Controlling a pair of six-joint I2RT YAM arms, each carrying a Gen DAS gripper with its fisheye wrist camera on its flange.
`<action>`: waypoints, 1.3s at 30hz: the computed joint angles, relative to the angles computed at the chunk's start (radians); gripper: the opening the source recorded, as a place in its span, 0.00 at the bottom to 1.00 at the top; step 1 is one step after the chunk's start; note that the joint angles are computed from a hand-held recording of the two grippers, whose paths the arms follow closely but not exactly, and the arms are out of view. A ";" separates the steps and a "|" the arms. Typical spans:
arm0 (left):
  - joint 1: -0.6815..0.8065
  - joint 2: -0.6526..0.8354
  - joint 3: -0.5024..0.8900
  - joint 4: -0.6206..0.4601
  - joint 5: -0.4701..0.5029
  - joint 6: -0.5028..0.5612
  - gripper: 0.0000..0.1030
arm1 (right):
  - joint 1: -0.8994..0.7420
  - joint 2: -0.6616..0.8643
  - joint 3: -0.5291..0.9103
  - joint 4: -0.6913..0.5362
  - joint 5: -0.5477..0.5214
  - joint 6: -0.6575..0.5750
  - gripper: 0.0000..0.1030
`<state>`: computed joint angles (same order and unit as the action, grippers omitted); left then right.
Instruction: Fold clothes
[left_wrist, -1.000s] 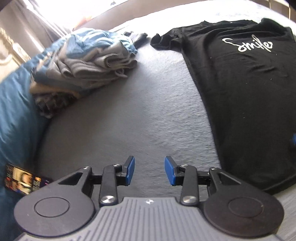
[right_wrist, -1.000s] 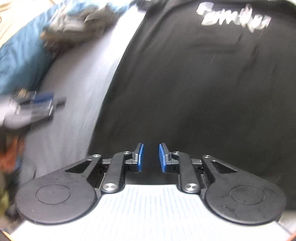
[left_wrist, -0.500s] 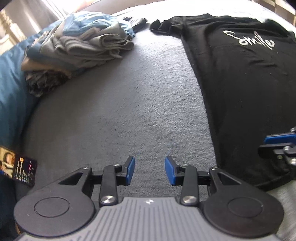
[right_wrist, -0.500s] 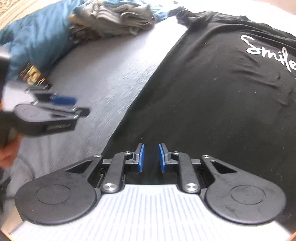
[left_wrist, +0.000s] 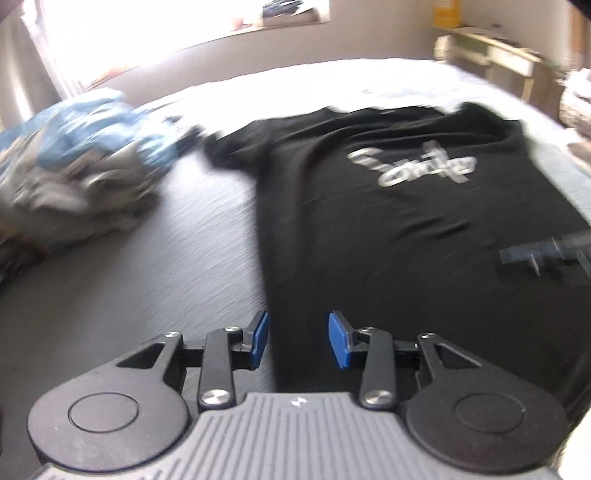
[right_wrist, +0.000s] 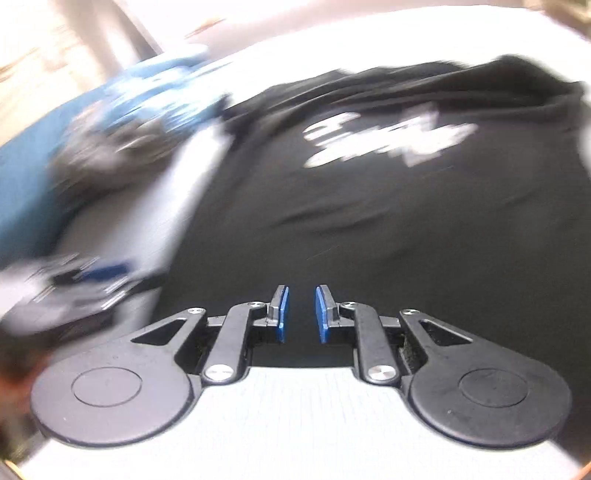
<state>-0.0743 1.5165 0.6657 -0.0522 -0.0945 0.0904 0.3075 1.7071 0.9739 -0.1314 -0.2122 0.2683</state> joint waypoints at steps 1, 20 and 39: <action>-0.032 0.029 0.019 0.017 0.004 -0.002 0.37 | -0.047 0.029 0.021 0.015 0.014 -0.025 0.14; -0.162 0.510 0.318 0.252 0.158 -0.044 0.34 | -0.411 0.313 -0.037 0.459 -0.146 -0.283 0.11; -0.084 0.601 0.480 0.198 0.224 -0.173 0.32 | -0.267 0.423 0.103 0.518 -0.288 -0.300 0.13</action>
<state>-0.1578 2.1179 1.1457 0.1460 0.1292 -0.0826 0.0406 2.1297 1.0771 0.3861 -0.4997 -0.0316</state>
